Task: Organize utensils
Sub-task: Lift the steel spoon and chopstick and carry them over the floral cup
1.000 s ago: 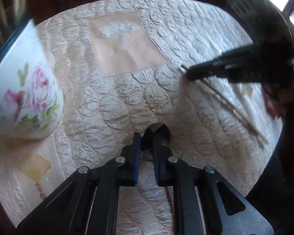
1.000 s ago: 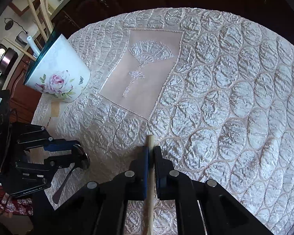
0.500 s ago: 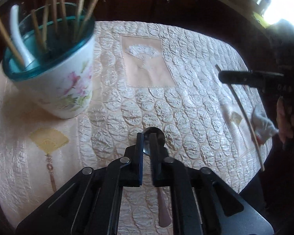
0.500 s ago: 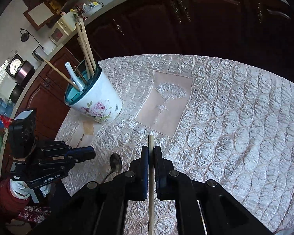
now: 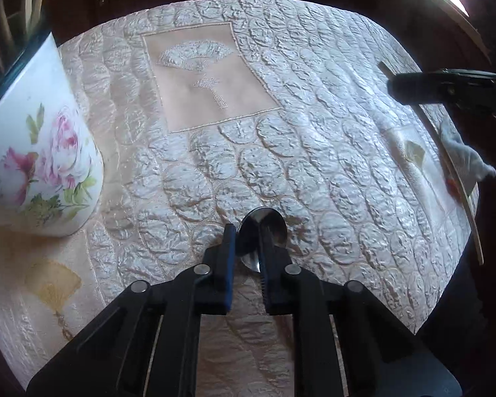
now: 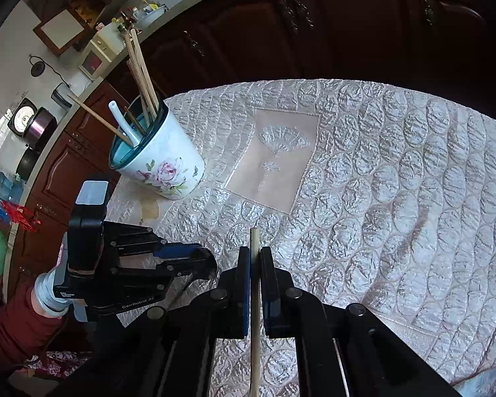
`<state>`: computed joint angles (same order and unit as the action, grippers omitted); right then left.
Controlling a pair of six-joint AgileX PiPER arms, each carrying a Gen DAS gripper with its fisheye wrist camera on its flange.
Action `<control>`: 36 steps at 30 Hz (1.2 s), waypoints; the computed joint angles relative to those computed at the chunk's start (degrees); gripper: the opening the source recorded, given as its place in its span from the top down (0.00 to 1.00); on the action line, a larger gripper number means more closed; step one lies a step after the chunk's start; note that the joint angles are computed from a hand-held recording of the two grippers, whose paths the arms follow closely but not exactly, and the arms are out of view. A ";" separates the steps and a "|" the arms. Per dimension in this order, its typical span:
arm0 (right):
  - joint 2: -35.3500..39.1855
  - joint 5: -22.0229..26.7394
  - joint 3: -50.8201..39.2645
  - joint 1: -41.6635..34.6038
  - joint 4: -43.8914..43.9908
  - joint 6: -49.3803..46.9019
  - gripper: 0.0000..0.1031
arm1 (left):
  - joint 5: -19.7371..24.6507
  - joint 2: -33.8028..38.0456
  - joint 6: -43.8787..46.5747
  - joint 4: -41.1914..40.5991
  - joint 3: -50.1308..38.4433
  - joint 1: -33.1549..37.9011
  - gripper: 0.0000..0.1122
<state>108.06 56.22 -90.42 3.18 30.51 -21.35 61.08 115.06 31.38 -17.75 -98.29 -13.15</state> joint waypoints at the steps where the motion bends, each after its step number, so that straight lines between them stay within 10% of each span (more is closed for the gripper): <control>1: -0.01 0.13 -0.12 -0.09 0.17 -0.07 0.95 | -0.49 -0.65 -0.15 -0.33 0.84 0.19 0.94; 16: -2.61 -2.39 -3.28 4.48 1.97 1.52 0.95 | -8.44 -16.04 -7.50 -2.29 12.33 5.64 0.99; 36: 1.70 -3.89 -12.23 10.80 -3.84 10.43 0.95 | -8.63 -23.06 -6.85 -2.84 12.83 11.29 0.99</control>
